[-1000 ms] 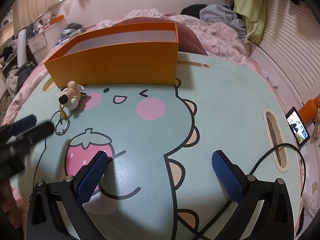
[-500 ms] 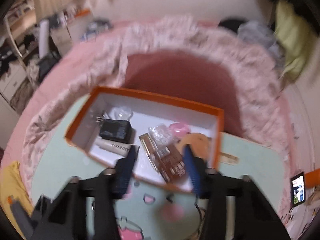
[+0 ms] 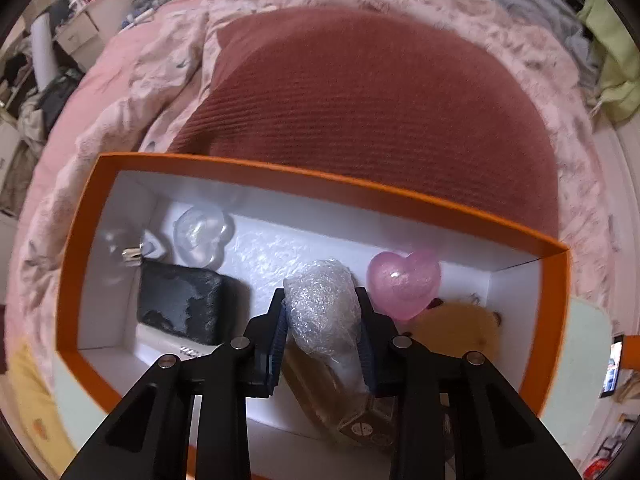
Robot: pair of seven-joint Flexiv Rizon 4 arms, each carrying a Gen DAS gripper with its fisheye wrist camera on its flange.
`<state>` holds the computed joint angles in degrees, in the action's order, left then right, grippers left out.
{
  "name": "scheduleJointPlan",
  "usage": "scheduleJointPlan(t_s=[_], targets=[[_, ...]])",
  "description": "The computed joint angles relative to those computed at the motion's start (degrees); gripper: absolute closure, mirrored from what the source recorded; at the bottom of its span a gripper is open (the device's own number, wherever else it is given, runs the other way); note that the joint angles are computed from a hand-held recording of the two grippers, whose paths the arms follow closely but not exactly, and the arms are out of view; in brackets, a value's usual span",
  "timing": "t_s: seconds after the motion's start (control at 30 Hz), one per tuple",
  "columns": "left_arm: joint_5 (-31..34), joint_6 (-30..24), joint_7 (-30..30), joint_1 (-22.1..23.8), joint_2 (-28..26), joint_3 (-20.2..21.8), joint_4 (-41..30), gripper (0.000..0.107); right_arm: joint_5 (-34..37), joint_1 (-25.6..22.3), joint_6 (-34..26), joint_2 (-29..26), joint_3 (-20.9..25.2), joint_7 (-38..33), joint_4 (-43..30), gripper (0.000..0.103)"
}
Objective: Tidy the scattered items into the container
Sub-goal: 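Grasp the bubble-wrapped item in the box with the right tool, place it on the table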
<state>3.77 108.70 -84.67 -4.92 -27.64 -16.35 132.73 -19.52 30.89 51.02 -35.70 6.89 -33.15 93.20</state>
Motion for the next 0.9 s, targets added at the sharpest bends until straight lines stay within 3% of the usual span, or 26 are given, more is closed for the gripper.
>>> scheduleJointPlan(t_s=[0.13, 0.23, 0.37, 0.47, 0.63, 0.7, 0.73, 0.77, 0.83, 0.9], targets=[[0.15, 0.12, -0.03, 0.16, -0.14, -0.09, -0.02, 0.011, -3.64, 1.27, 10.52, 5.5, -2.51, 4.93, 7.84, 0.073], [0.29, 0.17, -0.02, 0.4, -0.18, -0.17, 0.0, 0.011, -12.13, 4.17, 16.02, 11.78, -5.92, 11.59, 15.44, 0.073], [0.37, 0.19, -0.05, 0.47, -0.12, -0.19, 0.08, 0.011, -22.74, 5.76, 22.02, 17.28, -6.37, 21.29, 23.82, 0.073], [0.56, 0.18, -0.04, 0.83, -0.1, -0.45, 0.14, 0.011, -30.96, 6.86, 25.58, 18.44, -6.69, 30.36, 29.16, 0.073], [0.53, 0.14, -0.04, 0.74, -0.13, -0.38, 0.05, 0.011, -43.26, 7.59, 29.38, 15.28, -8.15, 45.5, 33.19, 0.073], [0.49, 0.16, -0.02, 0.63, -0.16, -0.29, 0.03, 0.011, -57.54, 8.94, 31.03, 15.47, -12.88, 57.87, 33.57, 0.071], [0.48, 0.15, -0.02, 0.62, -0.12, -0.28, 0.05, 0.011, -61.04, 9.12, 28.97, 16.02, -13.07, 60.88, 33.51, 0.071], [0.49, 0.21, -0.06, 0.61, -0.02, -0.27, 0.18, 0.011, -62.55, 9.16, 26.87, 16.47, -12.65, 62.35, 33.42, 0.067], [0.49, 0.38, -0.08, 0.42, -0.04, -0.11, 0.24, 0.011, -66.97, 9.07, 23.36, 17.39, -11.84, 66.57, 33.05, 0.037], [0.48, 0.34, -0.08, 0.38, -0.04, -0.07, 0.19, 0.011, -72.22, 8.77, 20.07, 18.53, -10.73, 70.79, 33.15, 0.025]])
